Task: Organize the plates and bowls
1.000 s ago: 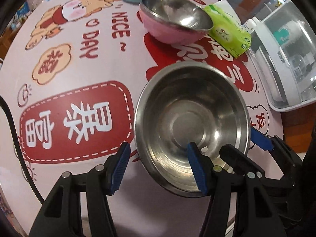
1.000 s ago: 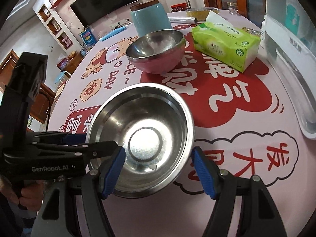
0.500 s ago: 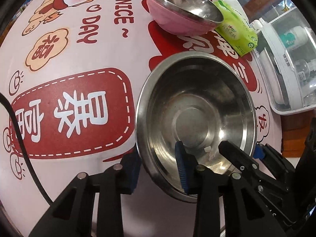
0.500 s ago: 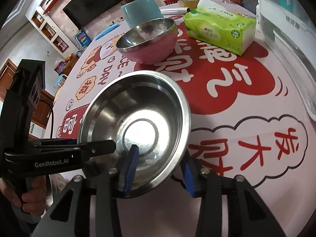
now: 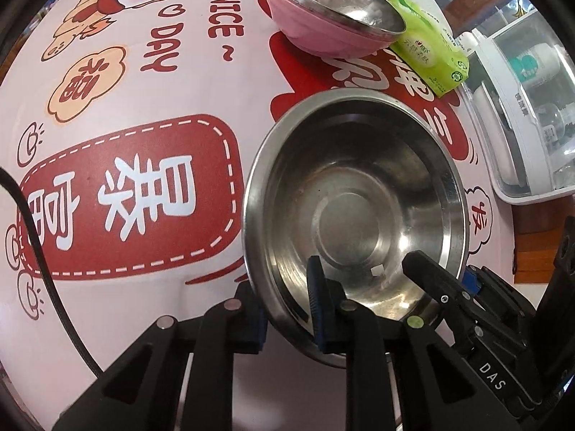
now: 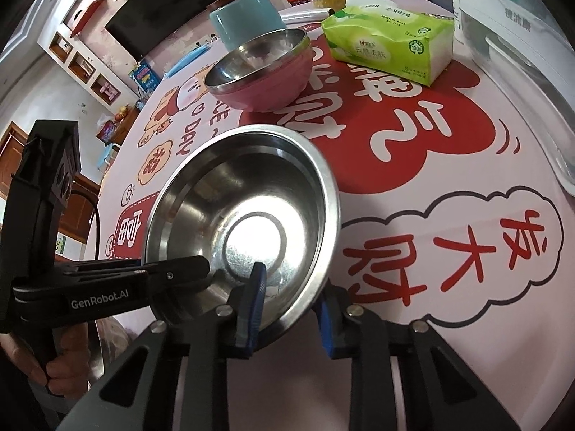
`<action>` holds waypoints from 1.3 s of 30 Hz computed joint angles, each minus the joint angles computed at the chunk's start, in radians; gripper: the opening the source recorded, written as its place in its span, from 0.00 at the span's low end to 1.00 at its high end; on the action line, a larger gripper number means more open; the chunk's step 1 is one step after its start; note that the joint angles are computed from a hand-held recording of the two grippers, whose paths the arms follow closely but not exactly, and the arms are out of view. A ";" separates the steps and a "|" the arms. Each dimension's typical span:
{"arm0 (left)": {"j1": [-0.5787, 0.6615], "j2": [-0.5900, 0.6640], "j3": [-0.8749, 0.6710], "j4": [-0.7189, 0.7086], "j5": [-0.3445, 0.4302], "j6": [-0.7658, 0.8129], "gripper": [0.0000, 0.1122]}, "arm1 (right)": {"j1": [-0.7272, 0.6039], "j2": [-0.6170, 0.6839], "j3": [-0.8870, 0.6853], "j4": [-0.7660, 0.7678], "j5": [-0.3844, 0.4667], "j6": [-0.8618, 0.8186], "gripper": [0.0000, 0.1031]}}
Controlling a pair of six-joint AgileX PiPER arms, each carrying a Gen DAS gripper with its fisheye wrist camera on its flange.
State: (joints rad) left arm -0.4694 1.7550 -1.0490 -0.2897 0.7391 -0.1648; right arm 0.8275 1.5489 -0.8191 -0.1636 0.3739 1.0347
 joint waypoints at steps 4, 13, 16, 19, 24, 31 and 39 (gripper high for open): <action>-0.012 -0.022 0.019 0.007 0.008 -0.023 0.15 | 0.021 -0.010 -0.001 -0.006 0.022 0.031 0.25; -0.039 -0.140 0.094 0.010 0.026 -0.054 0.16 | 0.119 -0.089 0.009 -0.136 0.102 0.209 0.24; -0.061 -0.184 0.116 0.026 0.034 -0.081 0.16 | 0.159 -0.115 0.007 -0.181 0.141 0.268 0.24; -0.084 -0.234 0.138 0.044 0.051 -0.110 0.16 | 0.204 -0.149 0.015 -0.225 0.174 0.338 0.24; -0.108 -0.304 0.171 0.062 0.071 -0.135 0.16 | 0.290 -0.200 0.022 -0.281 0.243 0.449 0.24; -0.172 -0.454 0.236 0.092 0.113 -0.213 0.16 | 0.440 -0.259 0.011 -0.358 0.373 0.601 0.24; -0.318 -0.613 0.275 0.190 0.188 -0.397 0.16 | 0.640 -0.286 -0.008 -0.450 0.509 0.816 0.24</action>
